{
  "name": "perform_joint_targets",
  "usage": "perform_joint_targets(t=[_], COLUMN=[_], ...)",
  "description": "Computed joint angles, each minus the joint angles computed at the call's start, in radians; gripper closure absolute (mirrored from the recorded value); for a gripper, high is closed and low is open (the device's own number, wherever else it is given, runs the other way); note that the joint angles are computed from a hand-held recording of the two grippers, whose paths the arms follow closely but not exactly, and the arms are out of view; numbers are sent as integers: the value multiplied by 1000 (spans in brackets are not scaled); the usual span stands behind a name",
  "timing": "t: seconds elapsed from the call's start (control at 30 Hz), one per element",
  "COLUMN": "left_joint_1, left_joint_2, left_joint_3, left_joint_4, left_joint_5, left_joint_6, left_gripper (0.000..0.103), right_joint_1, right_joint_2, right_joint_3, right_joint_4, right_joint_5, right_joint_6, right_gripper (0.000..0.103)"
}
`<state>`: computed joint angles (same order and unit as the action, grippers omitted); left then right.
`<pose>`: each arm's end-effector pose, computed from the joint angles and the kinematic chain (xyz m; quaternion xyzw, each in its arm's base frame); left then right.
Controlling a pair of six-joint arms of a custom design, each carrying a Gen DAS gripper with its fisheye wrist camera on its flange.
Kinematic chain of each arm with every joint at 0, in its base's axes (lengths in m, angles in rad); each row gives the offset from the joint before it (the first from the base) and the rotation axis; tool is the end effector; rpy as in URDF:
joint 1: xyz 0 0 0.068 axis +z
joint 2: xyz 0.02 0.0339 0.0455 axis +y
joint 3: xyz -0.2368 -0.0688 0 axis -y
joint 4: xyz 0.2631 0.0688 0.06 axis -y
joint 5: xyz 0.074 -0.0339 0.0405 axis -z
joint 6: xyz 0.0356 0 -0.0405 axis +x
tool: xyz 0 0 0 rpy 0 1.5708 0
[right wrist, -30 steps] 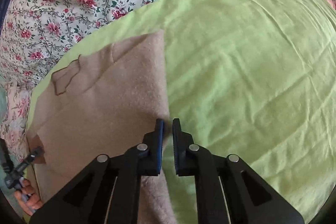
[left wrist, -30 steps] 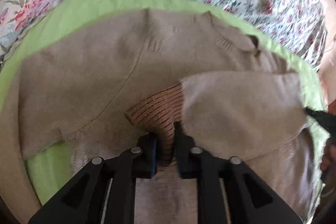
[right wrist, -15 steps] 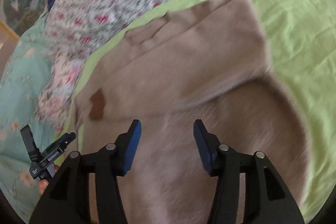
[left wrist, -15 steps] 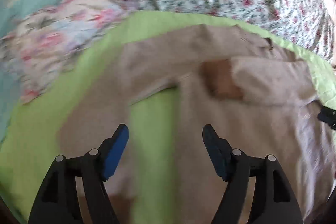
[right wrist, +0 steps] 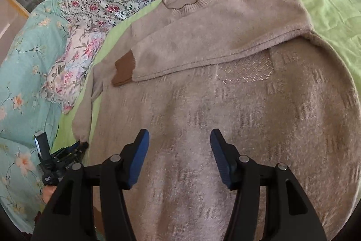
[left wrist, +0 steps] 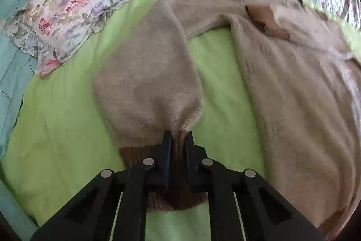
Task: Fold small clothes
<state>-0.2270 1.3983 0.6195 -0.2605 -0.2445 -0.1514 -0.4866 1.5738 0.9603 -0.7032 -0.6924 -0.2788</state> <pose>0.2589 -0.0510 0.1111 0.0042 0.9582 0.0665 0.2781 0.2722 -0.1183 0.1497 0.0540 0.9325 0.2677 0.2363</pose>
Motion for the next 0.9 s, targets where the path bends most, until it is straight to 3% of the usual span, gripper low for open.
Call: perform_joint_targets(t=[0.2,0.37,0.5,0.63,0.9], left_joint_1=[-60,-212,-333,-412,-438], left_joint_2=[-175,-91,121,438,1012], left_joint_3=[34,213,435,749,1377], left_joint_4=[-47,-6,51,59,-128], left_joint_5=[153,207,217,249,273], left_joint_6=[-75,-123,-124,-124,-160], left_gripper=[96,96,96,96,96], right_joint_1=[-14,-63,-102,-151,-245], right_joint_2=[-15,-2,21,64,149], right_joint_3=[-1,34,76,127,205], right_joint_4=[15,5,0,-5,-11], right_joint_5=[21,19,24,24,20], right_joint_6=[15,-1,-11,-25,-44], right_gripper=[45,45,45,45,45])
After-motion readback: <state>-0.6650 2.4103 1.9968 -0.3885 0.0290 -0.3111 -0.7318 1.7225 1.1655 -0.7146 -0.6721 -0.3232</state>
